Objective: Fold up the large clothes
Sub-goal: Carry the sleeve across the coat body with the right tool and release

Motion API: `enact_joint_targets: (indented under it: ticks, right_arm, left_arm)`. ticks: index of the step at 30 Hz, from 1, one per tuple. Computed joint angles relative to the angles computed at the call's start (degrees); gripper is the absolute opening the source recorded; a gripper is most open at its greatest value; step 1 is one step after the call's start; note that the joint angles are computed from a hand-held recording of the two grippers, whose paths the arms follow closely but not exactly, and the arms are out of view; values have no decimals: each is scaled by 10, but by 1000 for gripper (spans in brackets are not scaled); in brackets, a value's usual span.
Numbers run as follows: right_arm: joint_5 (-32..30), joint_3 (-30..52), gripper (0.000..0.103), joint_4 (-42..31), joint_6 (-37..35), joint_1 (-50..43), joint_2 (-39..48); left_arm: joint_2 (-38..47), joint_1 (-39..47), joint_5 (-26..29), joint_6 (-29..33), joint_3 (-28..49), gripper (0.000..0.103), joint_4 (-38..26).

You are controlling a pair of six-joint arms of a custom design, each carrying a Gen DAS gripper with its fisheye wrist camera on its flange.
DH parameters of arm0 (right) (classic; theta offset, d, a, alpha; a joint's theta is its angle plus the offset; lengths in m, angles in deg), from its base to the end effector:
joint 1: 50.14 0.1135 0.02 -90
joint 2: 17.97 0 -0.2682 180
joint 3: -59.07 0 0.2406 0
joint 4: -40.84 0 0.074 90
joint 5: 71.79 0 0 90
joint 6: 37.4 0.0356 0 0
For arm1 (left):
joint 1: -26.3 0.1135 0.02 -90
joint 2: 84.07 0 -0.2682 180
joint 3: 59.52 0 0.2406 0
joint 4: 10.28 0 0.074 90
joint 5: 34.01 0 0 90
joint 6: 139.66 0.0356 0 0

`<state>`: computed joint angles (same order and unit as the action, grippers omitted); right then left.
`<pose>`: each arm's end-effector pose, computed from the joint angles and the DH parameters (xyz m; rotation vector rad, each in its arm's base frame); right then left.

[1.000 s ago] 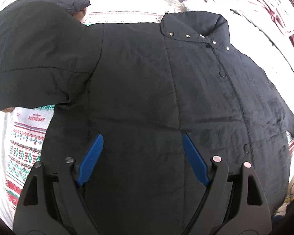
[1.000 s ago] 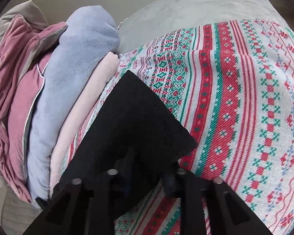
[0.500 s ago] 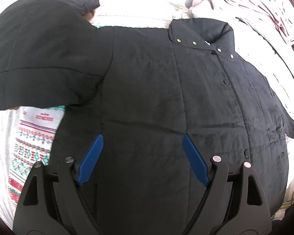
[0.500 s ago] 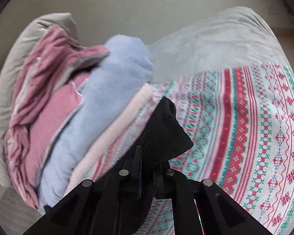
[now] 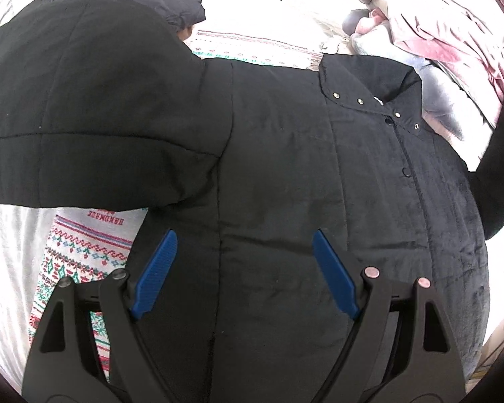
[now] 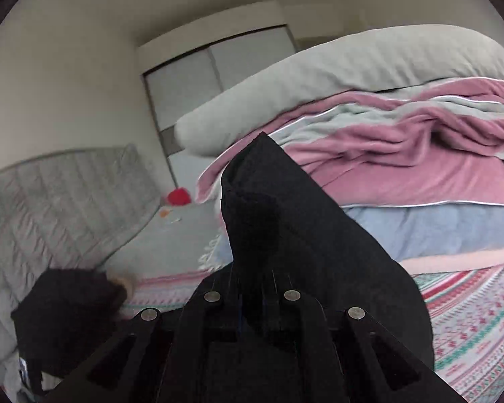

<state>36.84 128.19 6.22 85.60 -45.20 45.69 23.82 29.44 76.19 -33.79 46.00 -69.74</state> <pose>0.2347 0.0089 0.3243 0.6859 1.9335 0.0730 0.3936 0.0093 0.2641 0.4007 2.5521 -0.3465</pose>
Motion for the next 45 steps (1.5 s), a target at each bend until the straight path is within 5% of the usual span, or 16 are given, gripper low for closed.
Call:
enact_joint_targets:
  ticks: [7, 11, 17, 19, 21, 24, 30, 33, 38, 41, 45]
  right_arm:
    - [-16, 45, 7, 70, 58, 151, 327]
    - [-50, 28, 10, 108, 80, 161, 396]
    - [-113, 17, 14, 76, 46, 133, 371]
    - [-149, 18, 26, 70, 29, 122, 366]
    - [-214, 9, 52, 84, 28, 108, 344]
    - [-275, -42, 59, 137, 31, 89, 282]
    - [-215, -64, 61, 84, 40, 43, 284]
    - [-194, -99, 61, 141, 40, 53, 311]
    - [-140, 3, 62, -7, 38, 99, 337]
    - [-157, -11, 62, -15, 40, 112, 277]
    - [-155, -14, 64, -114, 74, 144, 215]
  left_arm:
    - [5, 13, 5, 2, 17, 83, -3]
    - [6, 17, 15, 5, 23, 83, -10]
    - [5, 9, 9, 7, 18, 83, -5]
    - [5, 8, 10, 10, 18, 83, -7]
    - [2, 4, 7, 11, 15, 83, -2]
    - [1, 5, 5, 7, 15, 83, 3]
    - [4, 4, 7, -3, 16, 83, 4]
    - [-2, 2, 2, 0, 7, 83, 14]
    - [2, 19, 13, 1, 23, 83, 9]
    - [8, 47, 30, -4, 47, 83, 0]
    - [22, 98, 69, -9, 99, 83, -25]
